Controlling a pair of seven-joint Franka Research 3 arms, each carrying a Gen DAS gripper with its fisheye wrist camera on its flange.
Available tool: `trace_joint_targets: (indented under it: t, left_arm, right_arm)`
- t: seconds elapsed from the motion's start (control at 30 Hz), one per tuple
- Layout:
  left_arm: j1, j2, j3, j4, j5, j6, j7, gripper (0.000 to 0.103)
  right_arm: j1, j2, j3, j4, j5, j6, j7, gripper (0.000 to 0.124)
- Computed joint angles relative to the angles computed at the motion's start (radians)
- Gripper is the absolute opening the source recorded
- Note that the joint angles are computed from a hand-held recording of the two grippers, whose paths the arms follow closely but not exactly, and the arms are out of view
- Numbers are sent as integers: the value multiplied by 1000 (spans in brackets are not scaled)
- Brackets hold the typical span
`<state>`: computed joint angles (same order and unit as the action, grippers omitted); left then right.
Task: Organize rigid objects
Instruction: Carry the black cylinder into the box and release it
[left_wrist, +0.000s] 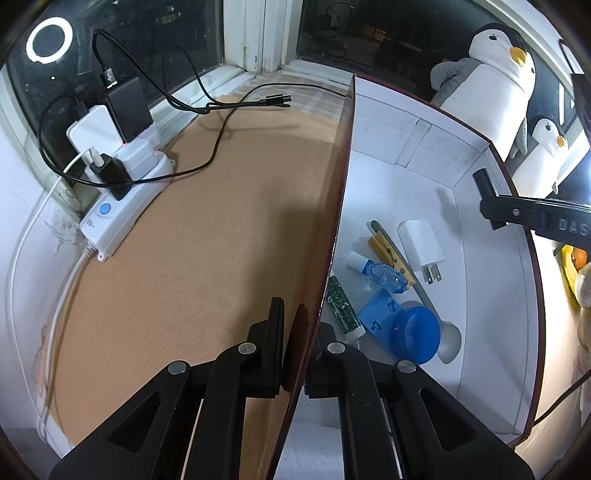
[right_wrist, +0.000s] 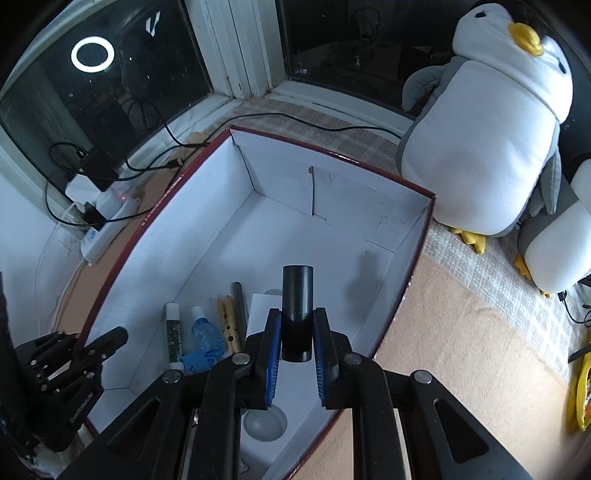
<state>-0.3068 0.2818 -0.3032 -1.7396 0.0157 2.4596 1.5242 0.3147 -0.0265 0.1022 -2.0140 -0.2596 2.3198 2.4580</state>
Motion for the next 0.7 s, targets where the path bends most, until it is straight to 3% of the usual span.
trace_joint_targets:
  t: [0.57,0.7]
  left_arm:
    - [1,-1,0,-1,0,1,-2,6]
    - [1,-1,0,-1,0,1,-2,6]
  right_arm:
    - [17,60,-17,59,-32,-51,-15,15]
    - [22,61,-18,64,-41,-52,-13,21]
